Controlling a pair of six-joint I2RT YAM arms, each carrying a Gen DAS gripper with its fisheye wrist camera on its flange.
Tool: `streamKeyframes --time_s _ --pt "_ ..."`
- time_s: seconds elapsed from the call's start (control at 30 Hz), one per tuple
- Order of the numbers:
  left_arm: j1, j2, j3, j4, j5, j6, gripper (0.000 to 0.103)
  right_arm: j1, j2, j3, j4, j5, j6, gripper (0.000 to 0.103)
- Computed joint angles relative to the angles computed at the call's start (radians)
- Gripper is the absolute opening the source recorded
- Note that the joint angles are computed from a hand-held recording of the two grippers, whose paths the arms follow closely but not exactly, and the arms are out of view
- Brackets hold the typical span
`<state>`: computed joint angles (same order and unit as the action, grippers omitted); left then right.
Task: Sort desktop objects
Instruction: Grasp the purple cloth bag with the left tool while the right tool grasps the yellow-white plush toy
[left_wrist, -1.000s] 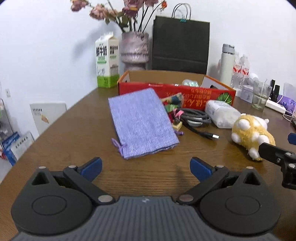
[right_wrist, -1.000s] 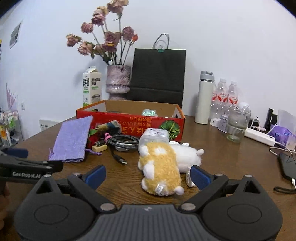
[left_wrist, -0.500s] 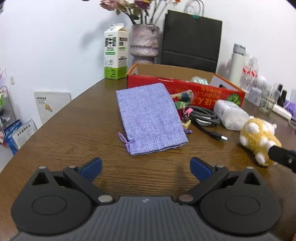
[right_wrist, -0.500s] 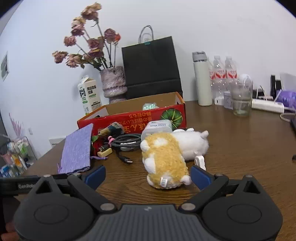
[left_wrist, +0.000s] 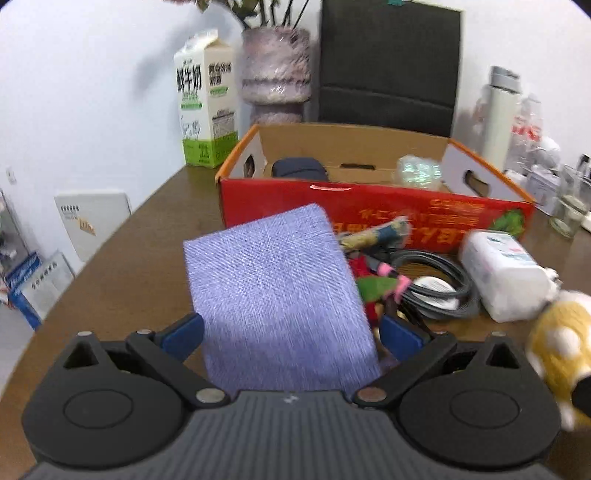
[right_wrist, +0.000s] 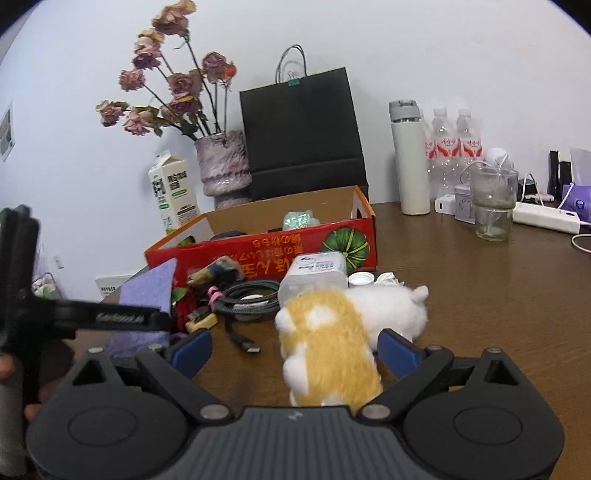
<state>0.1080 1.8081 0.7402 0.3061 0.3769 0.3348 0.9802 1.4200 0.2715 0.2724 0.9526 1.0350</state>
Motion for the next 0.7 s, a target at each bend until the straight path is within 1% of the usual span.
streamKeyframes --time_s 0.03,0.07,0.13,0.17,0.23,0.27,0.3,0.33,0.37,0.43,0.47,0.5,0.53,0.57,0.67,0.7 --pt "0.000 0.024 0.017 -0.006 0.000 -0.016 0.103 -0.019 0.004 -0.006 0.020 -0.027 0.000 0.089" --pt "0.009 0.044 0.029 -0.017 0.019 -0.014 0.103 -0.032 0.014 -0.006 0.024 -0.043 0.010 0.088" --pt "0.029 0.051 0.032 -0.023 0.051 -0.007 0.103 -0.045 0.034 0.003 0.003 -0.067 0.034 0.088" --pt "0.039 0.053 0.034 -0.029 0.068 0.003 0.103 -0.051 0.041 0.009 -0.009 -0.076 0.046 0.086" --pt "0.049 0.050 0.024 -0.016 0.072 0.002 0.101 -0.057 0.055 0.017 -0.018 -0.079 0.053 0.072" --pt "0.057 0.046 0.013 -0.003 0.077 0.003 0.095 -0.056 0.060 0.023 -0.028 -0.075 0.057 0.068" --pt "0.067 0.041 0.003 0.008 0.090 0.005 0.083 -0.051 0.069 0.030 -0.040 -0.071 0.061 0.056" --pt "0.077 0.035 -0.004 0.014 0.103 0.002 0.075 -0.044 0.076 0.034 -0.046 -0.065 0.064 0.052" --pt "0.084 0.031 -0.005 0.007 0.113 -0.001 0.061 -0.034 0.078 0.038 -0.054 -0.052 0.066 0.052" --pt "0.103 0.018 -0.014 0.006 0.130 -0.010 0.051 -0.017 0.081 0.040 -0.057 -0.034 0.066 0.052" --pt "0.117 0.007 -0.025 0.013 0.139 -0.014 0.033 -0.010 0.084 0.044 -0.064 -0.023 0.069 0.052" --pt "0.132 -0.005 -0.033 0.011 0.157 -0.020 0.024 -0.001 0.091 0.051 -0.078 -0.010 0.077 0.052" --pt "0.153 -0.016 -0.038 0.001 0.189 -0.031 0.023 -0.001 0.088 0.053 -0.083 -0.007 0.072 0.052" --pt "0.177 -0.025 -0.042 -0.004 0.225 -0.045 0.017 0.002 0.086 0.053 -0.082 -0.004 0.071 0.052" --pt "0.251 -0.084 -0.088 0.018 0.305 -0.077 0.015 0.006 0.077 0.046 -0.074 0.006 0.071 0.051" --pt "0.283 -0.113 -0.101 0.004 0.352 -0.075 0.015 0.015 0.078 0.045 -0.074 0.020 0.076 0.051"
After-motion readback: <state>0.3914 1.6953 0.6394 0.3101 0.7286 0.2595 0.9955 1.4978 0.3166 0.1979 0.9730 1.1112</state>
